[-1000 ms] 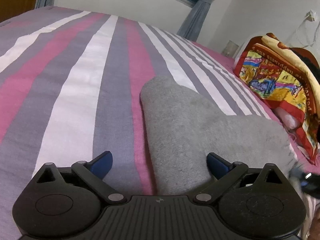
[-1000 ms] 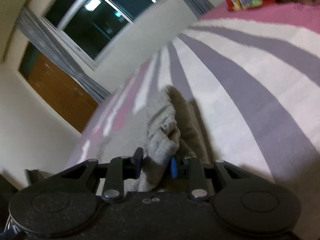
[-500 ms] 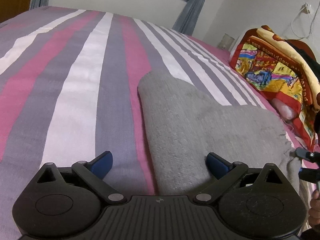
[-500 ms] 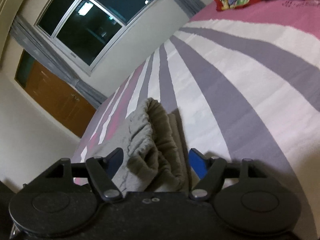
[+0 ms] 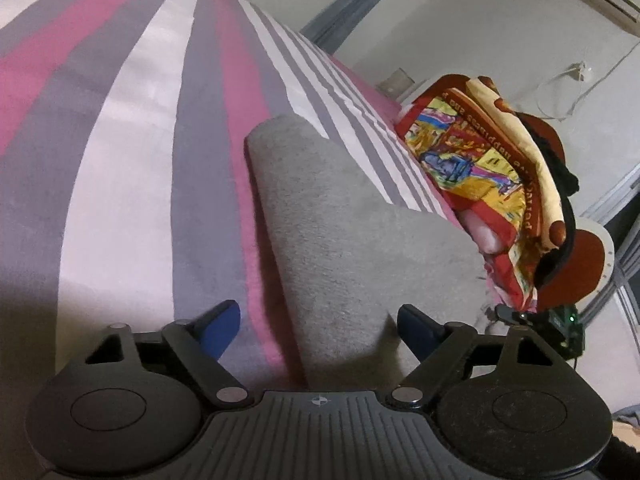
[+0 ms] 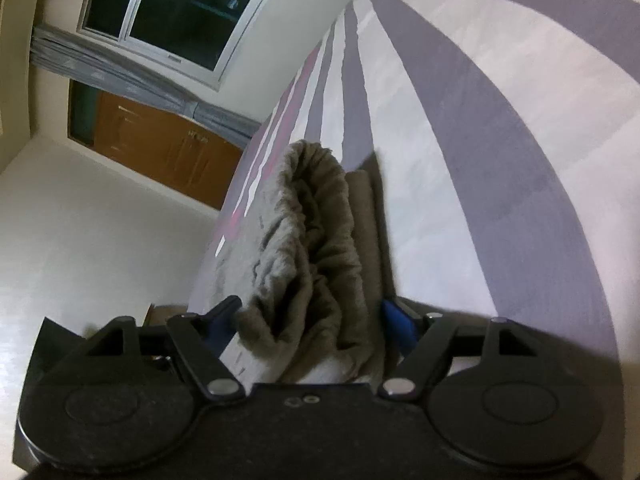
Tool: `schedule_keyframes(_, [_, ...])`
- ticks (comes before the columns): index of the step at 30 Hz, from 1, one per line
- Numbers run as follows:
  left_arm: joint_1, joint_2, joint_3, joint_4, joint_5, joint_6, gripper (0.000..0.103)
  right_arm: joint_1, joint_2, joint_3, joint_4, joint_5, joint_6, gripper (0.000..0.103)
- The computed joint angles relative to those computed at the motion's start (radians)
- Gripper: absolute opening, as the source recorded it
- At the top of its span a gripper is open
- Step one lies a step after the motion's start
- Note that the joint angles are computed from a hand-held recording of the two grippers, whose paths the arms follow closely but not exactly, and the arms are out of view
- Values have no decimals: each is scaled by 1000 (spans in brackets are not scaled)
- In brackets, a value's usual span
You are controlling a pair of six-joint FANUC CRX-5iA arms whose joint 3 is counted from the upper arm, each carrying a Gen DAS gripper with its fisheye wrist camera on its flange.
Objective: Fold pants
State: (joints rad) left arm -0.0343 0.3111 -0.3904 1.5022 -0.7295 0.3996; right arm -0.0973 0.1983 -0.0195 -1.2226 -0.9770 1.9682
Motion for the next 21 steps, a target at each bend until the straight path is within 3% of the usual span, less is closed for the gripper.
schedule_keyframes(6, [-44, 7, 10, 23, 67, -53, 86, 18, 22, 23, 18, -6, 15, 72])
schedule_keyframes(10, [-12, 52, 44, 48, -57, -39, 85, 33, 23, 28, 22, 8, 13, 72])
schedule_keyframes(13, [32, 88, 73, -5, -181, -30, 71, 18, 37, 47, 37, -43, 13, 62])
schedule_keyframes(15, [41, 112, 81, 17, -223, -35, 70, -4, 49, 59, 22, -88, 30, 62])
schedule_keyframes(19, [13, 182, 112, 109, -265, -36, 37, -3, 97, 93, -17, -109, 50, 63])
schedule_keyframes(21, [-7, 194, 103, 173, -270, -70, 33, 7, 131, 124, -37, -122, 72, 61])
